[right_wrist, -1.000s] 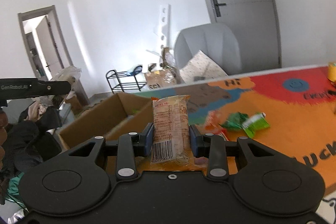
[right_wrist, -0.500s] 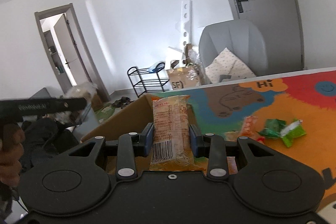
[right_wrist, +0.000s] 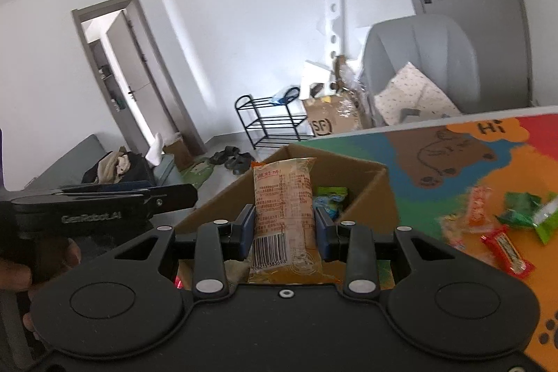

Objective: Organize snacks
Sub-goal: 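Carry both packets over the cardboard box and open both grippers, then move both grippers back over the remaining snacks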

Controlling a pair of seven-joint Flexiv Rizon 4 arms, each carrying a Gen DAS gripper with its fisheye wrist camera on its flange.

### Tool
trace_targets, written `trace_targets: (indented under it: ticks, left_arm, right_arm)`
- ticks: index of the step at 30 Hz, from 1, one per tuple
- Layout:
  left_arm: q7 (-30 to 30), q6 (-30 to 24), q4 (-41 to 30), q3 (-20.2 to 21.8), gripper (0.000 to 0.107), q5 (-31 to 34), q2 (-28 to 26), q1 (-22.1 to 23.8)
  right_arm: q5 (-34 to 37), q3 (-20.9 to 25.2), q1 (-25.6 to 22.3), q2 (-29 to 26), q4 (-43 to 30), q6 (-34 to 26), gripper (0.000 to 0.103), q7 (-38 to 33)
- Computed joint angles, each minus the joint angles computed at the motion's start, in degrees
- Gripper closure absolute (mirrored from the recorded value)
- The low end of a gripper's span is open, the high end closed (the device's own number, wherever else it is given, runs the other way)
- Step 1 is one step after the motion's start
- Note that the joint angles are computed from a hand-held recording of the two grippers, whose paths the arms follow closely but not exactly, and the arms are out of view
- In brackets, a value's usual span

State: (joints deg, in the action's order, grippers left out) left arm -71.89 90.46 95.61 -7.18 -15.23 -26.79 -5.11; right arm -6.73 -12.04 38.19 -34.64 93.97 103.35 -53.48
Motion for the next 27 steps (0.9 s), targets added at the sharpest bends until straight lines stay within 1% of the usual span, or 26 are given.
trace_targets:
  ticks: [1, 2, 3, 4, 6, 7, 8, 10, 12, 16, 18, 21, 23, 27]
  left_arm:
    - [0.3, 0.7, 0.3, -0.4, 0.027, 0.1, 0.0, 0.3]
    - [-0.1, 0.9, 0.3, 0.6, 0.025, 0.4, 0.0, -0.3]
    - [-1.0, 0.8, -0.1, 2.3, 0.025, 0.9, -0.2, -1.7]
    - [-1.5, 0.9, -0.2, 3.1, 0.024, 1.3, -0.2, -2.4]
    - [-0.8, 1.6, 0.3, 2.1, 0.020, 1.9, -0.1, -1.7]
    - [-0.4, 1.8, 0.5, 1.9, 0.018, 2.3, -0.1, -1.5]
    - [-0.6, 1.9, 0.4, 2.5, 0.016, 2.6, -0.2, -2.1]
    - [-1.2, 2.2, 0.5, 3.2, 0.013, 2.8, -0.3, -2.9]
    - [-1.6, 2.4, 0.9, 3.4, 0.011, 3.1, -0.2, -3.4]
    - [-0.8, 3.3, 2.0, 0.3, 0.010, 3.0, 0.1, -2.1]
    - [-1.0, 3.4, 2.1, 0.0, 0.008, 2.8, 0.0, -2.4]
    - [-2.1, 4.3, 2.0, 1.2, 0.006, 2.9, -0.3, -4.1]
    - [-2.2, 4.8, 2.1, 1.1, 0.005, 3.2, -0.5, -4.5]
    - [-3.0, 5.4, 2.3, 0.5, 0.004, 3.1, -0.7, -5.1]
  right_arm:
    - [-0.5, 1.8, -1.3, -0.2, -0.5, -0.4, 0.065, -0.1]
    - [-1.0, 3.7, -2.8, -0.3, -0.9, -0.7, 0.062, -0.1]
    - [-1.0, 3.8, -2.9, -0.3, -0.8, -0.7, 0.062, 0.1]
    - [-1.0, 3.5, -2.7, -0.1, -0.4, -0.6, 0.062, 0.2]
    - [-1.1, 4.0, -3.1, 0.5, 0.4, -0.7, 0.061, 0.2]
    - [-0.8, 3.4, -2.6, 0.8, 0.9, -0.5, 0.059, 0.5]
    - [-0.5, 2.7, -2.1, 1.2, 1.7, -0.2, 0.056, 0.7]
    - [0.3, 1.0, -0.6, 2.0, 3.3, 0.3, 0.053, 0.7]
    - [1.1, 0.0, 0.2, 2.6, 4.4, 0.5, 0.053, 0.8]
    - [3.2, -3.3, 2.7, 3.8, 6.9, 1.0, 0.049, 1.0]
    - [4.1, -5.5, 4.4, 4.5, 8.4, 1.1, 0.049, 0.8]
    - [6.0, -9.1, 7.3, 5.2, 10.4, 1.6, 0.044, 0.6]
    - [7.1, -11.0, 8.8, 5.6, 11.5, 1.6, 0.040, 0.4]
    - [9.7, -16.2, 13.3, 6.6, 14.4, 1.9, 0.033, -0.3]
